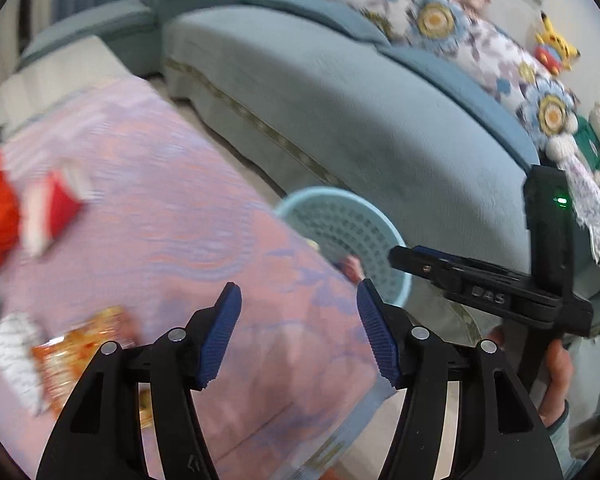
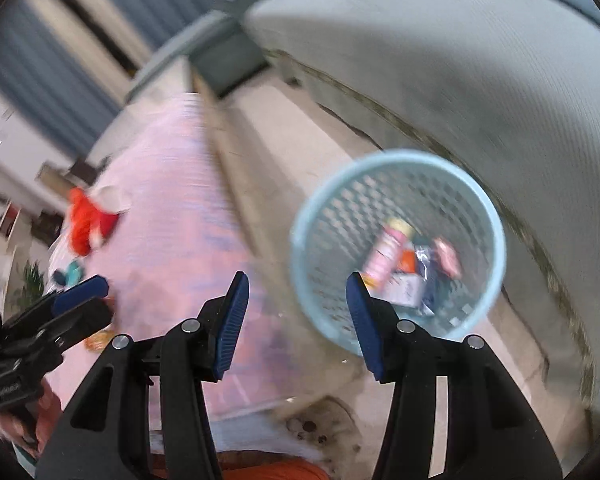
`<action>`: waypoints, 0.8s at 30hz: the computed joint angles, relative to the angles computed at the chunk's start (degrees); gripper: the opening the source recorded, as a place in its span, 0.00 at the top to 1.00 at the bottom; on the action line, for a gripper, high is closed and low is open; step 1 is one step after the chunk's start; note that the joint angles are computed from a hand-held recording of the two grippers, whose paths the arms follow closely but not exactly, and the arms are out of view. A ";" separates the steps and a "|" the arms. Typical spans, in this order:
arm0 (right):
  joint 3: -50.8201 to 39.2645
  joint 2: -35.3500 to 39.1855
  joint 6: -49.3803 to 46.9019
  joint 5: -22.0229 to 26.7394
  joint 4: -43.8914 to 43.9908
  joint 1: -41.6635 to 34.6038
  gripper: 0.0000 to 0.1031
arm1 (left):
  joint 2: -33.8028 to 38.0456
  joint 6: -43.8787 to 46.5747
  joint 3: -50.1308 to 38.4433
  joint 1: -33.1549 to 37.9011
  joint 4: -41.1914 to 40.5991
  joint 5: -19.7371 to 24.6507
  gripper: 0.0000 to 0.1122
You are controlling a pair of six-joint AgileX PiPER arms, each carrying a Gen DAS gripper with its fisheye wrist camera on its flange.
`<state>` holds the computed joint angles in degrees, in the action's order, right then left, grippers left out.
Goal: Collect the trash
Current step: 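Grasp the red-and-white paper cup with the right tool while the left tool grasps the clear milk bottle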
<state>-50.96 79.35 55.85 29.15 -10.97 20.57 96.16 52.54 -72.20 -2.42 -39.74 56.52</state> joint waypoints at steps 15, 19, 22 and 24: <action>-38.62 24.07 0.27 11.55 -14.92 20.15 0.54 | 6.39 4.22 -16.87 36.93 -3.31 2.23 0.42; -47.55 31.61 -2.27 14.01 -14.69 21.04 0.64 | 15.06 -2.26 -26.98 42.72 1.73 -1.48 0.39; -49.92 35.33 -1.22 13.83 -15.36 21.78 0.65 | 20.71 -7.93 -33.28 45.20 5.69 -4.07 0.35; -49.09 36.46 0.70 12.18 -15.91 22.28 0.65 | 24.94 -10.80 -38.72 46.20 7.28 -3.07 0.35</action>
<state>-100.05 115.81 56.55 41.33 -26.88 42.84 121.10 41.73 -110.91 43.77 -32.46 53.45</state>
